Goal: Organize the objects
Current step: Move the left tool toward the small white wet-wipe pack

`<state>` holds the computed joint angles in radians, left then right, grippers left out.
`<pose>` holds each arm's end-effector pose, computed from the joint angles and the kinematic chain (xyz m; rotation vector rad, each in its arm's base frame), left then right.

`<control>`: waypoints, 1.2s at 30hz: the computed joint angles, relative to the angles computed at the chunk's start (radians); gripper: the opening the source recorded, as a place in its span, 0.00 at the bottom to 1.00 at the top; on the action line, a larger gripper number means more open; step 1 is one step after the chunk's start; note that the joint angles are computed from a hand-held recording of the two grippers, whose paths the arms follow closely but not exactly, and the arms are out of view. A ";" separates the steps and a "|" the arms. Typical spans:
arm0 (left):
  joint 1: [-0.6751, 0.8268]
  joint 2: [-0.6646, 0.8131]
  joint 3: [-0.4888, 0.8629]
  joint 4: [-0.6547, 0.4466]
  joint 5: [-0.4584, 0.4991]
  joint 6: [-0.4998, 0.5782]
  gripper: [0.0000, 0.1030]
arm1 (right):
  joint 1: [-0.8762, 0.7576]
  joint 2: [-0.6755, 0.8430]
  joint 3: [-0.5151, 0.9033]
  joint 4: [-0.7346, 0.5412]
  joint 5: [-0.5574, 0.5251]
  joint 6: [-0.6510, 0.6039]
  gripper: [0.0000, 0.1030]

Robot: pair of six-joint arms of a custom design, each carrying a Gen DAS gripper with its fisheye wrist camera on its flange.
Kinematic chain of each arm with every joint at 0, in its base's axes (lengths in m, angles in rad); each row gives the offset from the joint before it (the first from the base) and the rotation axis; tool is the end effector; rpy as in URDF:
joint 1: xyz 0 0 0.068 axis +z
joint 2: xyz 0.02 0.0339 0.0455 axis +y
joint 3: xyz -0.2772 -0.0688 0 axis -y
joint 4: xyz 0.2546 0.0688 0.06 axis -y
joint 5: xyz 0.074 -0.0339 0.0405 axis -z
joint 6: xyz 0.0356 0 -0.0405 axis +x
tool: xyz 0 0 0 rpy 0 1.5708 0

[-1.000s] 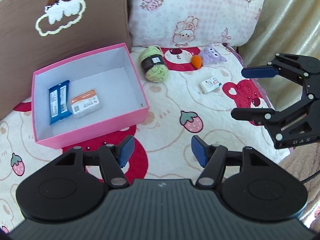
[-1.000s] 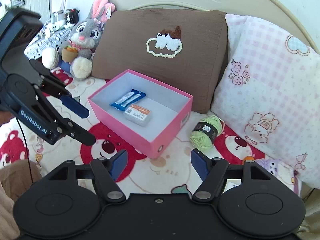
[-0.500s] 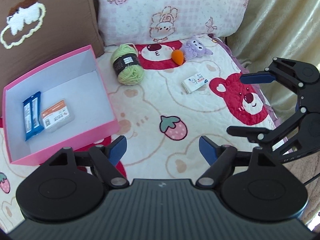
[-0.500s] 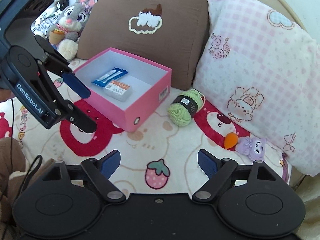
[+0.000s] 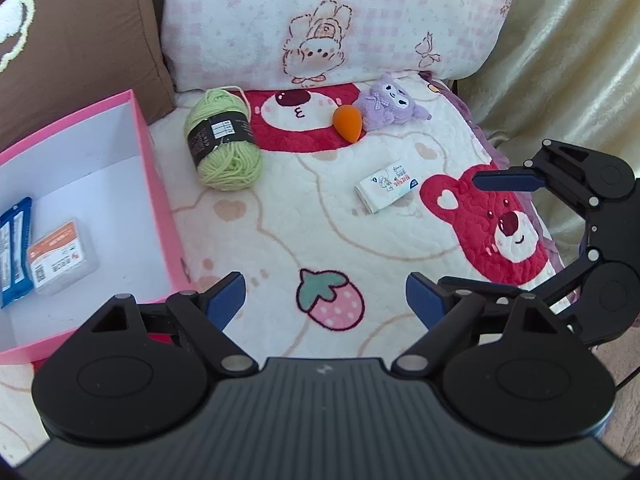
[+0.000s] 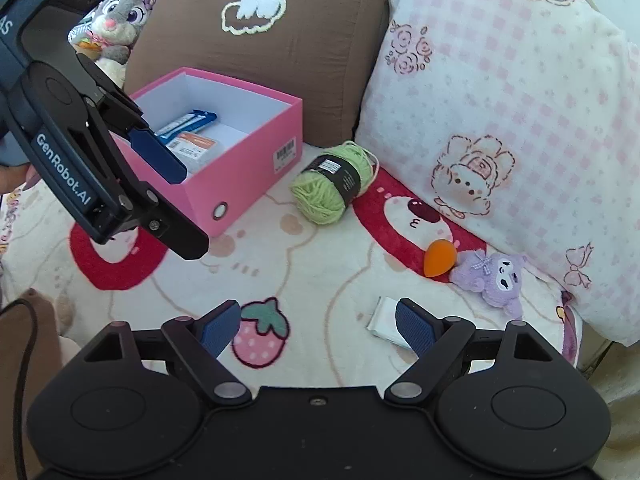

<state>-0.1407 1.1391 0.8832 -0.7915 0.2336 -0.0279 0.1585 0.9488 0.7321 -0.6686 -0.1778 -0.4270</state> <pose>0.2165 -0.0390 0.2648 0.2296 2.6079 -0.3650 0.1857 0.0361 0.2582 -0.7779 2.3122 0.0989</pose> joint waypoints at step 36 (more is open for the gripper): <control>-0.106 0.499 -0.077 0.657 0.069 -0.229 0.77 | -0.216 0.462 -0.178 0.619 -0.044 0.136 0.85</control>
<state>-0.2469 1.6379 0.8058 -0.1345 0.3028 -0.2564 -0.0580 1.4106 0.5539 -0.0492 -0.2215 -0.2908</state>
